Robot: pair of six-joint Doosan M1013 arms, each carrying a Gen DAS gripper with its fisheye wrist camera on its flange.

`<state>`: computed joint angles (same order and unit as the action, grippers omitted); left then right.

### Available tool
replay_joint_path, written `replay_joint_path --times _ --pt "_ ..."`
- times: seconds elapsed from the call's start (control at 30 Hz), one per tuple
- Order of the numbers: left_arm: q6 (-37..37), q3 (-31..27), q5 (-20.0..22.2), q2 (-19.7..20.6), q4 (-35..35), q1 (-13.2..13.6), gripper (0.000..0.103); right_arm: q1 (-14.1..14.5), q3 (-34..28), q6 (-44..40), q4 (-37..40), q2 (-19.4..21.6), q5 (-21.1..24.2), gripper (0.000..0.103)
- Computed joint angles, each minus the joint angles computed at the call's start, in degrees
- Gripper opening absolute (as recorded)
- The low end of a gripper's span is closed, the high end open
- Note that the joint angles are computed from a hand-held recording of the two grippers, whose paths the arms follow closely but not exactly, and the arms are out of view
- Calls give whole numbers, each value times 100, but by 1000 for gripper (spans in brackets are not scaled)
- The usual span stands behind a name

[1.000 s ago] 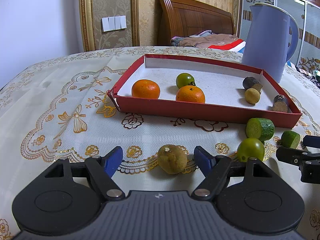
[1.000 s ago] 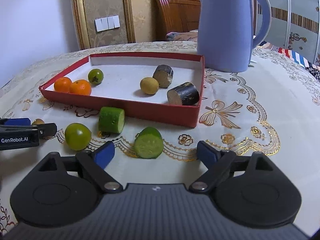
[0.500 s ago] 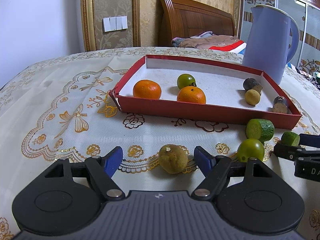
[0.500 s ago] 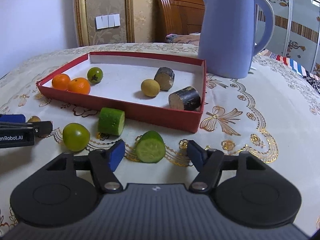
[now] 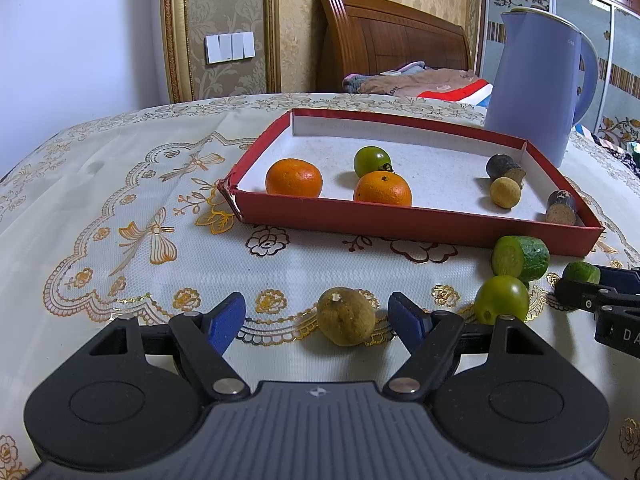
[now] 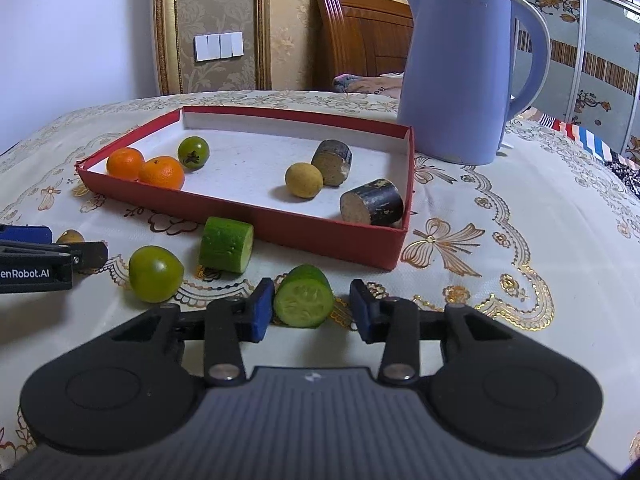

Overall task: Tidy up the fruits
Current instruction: 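Approach a yellow lemon with the left tool while the right tool closes on a cucumber slice, then grip the lemon with the left tool while the right tool carries the cucumber slice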

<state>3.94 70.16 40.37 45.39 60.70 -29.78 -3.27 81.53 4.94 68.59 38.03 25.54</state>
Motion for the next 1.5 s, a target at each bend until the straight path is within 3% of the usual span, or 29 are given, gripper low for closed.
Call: replay_joint_path --times 0.1,0.17,0.4,0.5,0.57,0.7,0.83,1.03,1.17,1.5 --pt "0 0 6 0 1 -2 78 -1 -1 -2 8 2 4 38" --pt "-13 0 17 1 9 -3 78 -2 -3 -41 29 3 27 29" --pt "-165 109 -52 -48 287 -34 78 -7 -4 -62 55 6 46 29" --pt "-135 145 -117 -70 302 -34 70 -7 -5 -63 57 7 48 29" --pt "65 129 -146 -68 126 -22 58 -9 -6 -61 63 7 54 29" --pt "-265 365 -391 -200 338 -14 34 -18 -14 -49 81 12 84 28" --pt "-547 467 -618 -259 431 30 27 -27 -15 -55 127 14 114 28" --pt "-573 443 -420 -224 777 -47 27 -62 -10 -88 307 18 182 28" --pt "-1166 561 -399 -283 1238 -61 27 -125 -8 -70 459 18 330 28" --pt "-1504 561 -303 -289 1424 -62 27 -293 57 -619 1384 -66 668 28"
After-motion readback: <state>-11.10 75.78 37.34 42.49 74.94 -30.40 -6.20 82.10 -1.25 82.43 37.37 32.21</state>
